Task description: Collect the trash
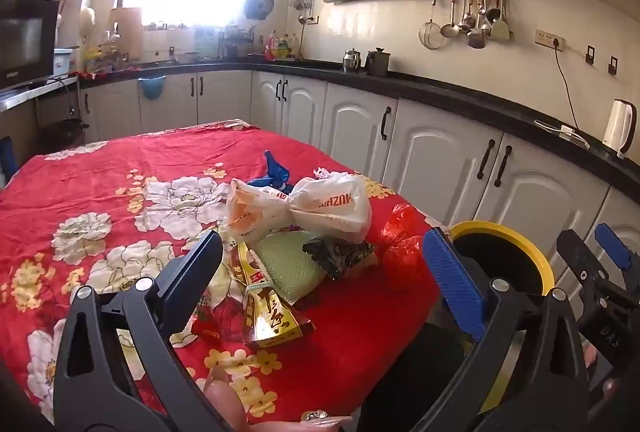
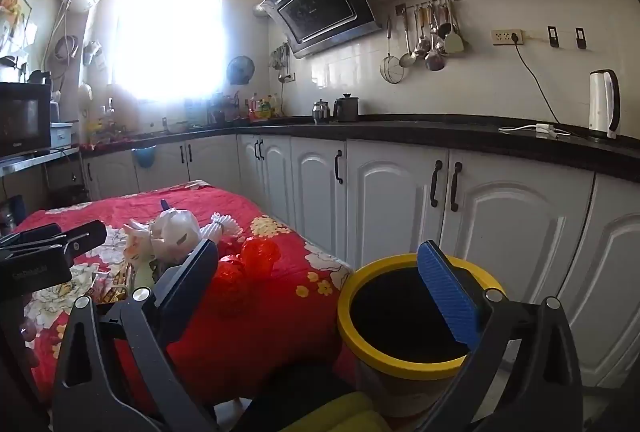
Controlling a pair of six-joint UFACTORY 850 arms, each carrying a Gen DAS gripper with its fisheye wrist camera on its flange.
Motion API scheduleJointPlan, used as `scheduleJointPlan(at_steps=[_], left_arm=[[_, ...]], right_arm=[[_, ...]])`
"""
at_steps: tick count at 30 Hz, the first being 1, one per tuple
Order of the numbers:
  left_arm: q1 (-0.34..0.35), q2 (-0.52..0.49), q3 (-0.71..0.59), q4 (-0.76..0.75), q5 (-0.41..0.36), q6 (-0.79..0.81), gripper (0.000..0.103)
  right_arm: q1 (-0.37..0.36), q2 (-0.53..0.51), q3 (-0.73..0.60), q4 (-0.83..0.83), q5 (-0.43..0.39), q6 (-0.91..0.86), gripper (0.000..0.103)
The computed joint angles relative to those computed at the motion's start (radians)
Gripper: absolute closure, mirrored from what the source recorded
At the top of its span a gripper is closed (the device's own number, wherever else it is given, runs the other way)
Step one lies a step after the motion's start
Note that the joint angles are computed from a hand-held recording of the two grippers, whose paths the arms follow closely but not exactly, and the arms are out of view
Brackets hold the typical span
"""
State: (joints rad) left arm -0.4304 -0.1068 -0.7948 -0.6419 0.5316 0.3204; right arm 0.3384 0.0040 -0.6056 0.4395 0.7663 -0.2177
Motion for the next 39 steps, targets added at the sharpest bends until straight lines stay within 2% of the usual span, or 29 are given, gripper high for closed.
scheduleJointPlan(at_steps=[5, 6, 9, 15, 39], left_arm=[[0.014, -0.009, -0.008, 0.020, -0.015, -0.004, 0.011], [-0.007, 0.003, 0.010, 0.002, 0.028, -0.003, 0.011], [-0.011, 0.009, 0.018, -0.008, 0.034, 0.003, 0.011], [-0.002, 0.003, 0.007, -0.002, 0.012, 0.000, 0.011], [-0.001, 0.003, 0.006, -0.002, 0.010, 0.002, 0.011]], right_arm=[[0.001, -0.001, -0.008, 0.003, 0.000, -0.014, 0.006], [0.005, 0.006, 0.005, 0.006, 0.007, -0.013, 0.006], [0.007, 0.003, 0.005, 0.007, 0.012, -0.020, 0.006], [0.005, 0.008, 0.004, 0.005, 0.008, -0.023, 0.006], [0.010, 0.006, 0.005, 0.008, 0.017, -0.026, 0.006]])
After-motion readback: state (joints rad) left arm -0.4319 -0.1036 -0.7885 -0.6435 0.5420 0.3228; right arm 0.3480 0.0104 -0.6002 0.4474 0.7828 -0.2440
